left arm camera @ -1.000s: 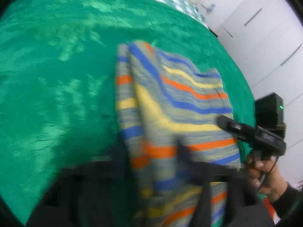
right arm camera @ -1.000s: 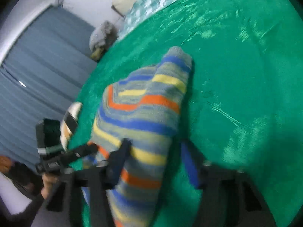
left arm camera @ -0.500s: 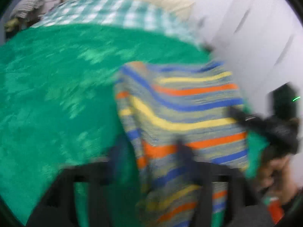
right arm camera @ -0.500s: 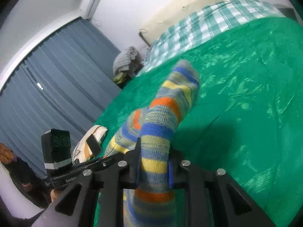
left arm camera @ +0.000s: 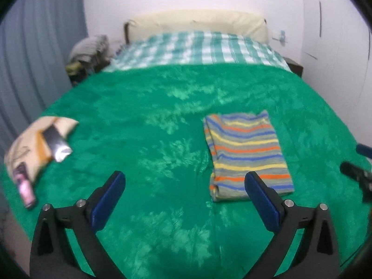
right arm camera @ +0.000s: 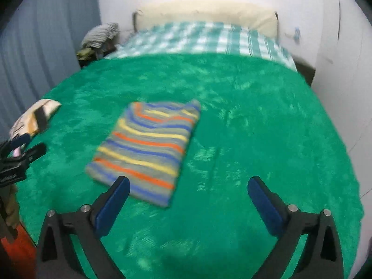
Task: Fold small clothes
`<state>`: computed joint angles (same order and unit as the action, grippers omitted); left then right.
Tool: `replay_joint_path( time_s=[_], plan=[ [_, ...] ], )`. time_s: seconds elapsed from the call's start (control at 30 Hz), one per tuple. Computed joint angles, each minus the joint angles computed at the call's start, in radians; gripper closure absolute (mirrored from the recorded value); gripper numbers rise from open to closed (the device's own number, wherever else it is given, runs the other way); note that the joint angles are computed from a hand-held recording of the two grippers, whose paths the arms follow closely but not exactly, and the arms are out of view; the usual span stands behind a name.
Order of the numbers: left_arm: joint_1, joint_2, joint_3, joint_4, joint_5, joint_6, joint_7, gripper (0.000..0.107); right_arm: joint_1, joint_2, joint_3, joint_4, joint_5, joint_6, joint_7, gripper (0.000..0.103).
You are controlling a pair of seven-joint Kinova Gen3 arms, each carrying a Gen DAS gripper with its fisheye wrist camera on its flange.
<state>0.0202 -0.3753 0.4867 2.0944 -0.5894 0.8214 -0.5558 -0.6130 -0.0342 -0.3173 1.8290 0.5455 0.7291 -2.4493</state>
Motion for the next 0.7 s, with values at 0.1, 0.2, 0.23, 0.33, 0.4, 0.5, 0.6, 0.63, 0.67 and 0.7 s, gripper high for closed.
replay_joint_path(
  time_s=[0.1, 0.2, 0.23, 0.33, 0.4, 0.5, 0.6, 0.63, 0.67, 0.7],
  plan=[
    [0.026, -0.05, 0.02, -0.032, 0.017, 0.099, 0.004, 0.005, -0.042, -0.044, -0.075, -0.018, 0.085, 0.085, -0.081, 0.001],
    [-0.031, -0.079, 0.125, -0.077, 0.032, 0.221, 0.01, 0.005, -0.078, -0.069, -0.135, -0.04, 0.132, 0.195, -0.133, 0.001],
    [-0.057, -0.079, 0.171, -0.09, 0.029, 0.261, 0.022, 0.005, -0.09, -0.077, -0.153, -0.049, 0.137, 0.232, -0.15, 0.001],
    [-0.051, -0.083, 0.199, -0.138, 0.09, 0.371, -0.019, 0.005, -0.113, -0.11, -0.19, -0.061, 0.126, 0.288, -0.172, 0.001],
    [0.022, -0.086, 0.134, -0.156, 0.16, 0.412, -0.032, 0.005, -0.124, -0.128, -0.223, -0.077, 0.104, 0.339, -0.179, 0.001],
    [0.062, -0.117, 0.091, -0.168, 0.245, 0.454, -0.046, 0.005, -0.128, -0.157, -0.252, -0.09, 0.053, 0.387, -0.189, 0.001],
    [0.058, -0.153, 0.113, -0.183, 0.286, 0.498, -0.044, 0.005, -0.117, -0.176, -0.267, -0.103, -0.004, 0.426, -0.183, 0.001],
    [0.052, -0.163, 0.123, -0.187, 0.295, 0.508, -0.047, 0.005, -0.115, -0.182, -0.269, -0.113, -0.033, 0.446, -0.171, 0.001],
    [0.045, -0.175, 0.133, -0.195, 0.302, 0.522, -0.052, 0.005, -0.113, -0.193, -0.269, -0.118, -0.061, 0.459, -0.161, 0.001],
    [0.033, -0.186, 0.147, -0.202, 0.306, 0.535, -0.057, 0.005, -0.108, -0.205, -0.275, -0.121, -0.083, 0.47, -0.155, 0.001]
  ],
)
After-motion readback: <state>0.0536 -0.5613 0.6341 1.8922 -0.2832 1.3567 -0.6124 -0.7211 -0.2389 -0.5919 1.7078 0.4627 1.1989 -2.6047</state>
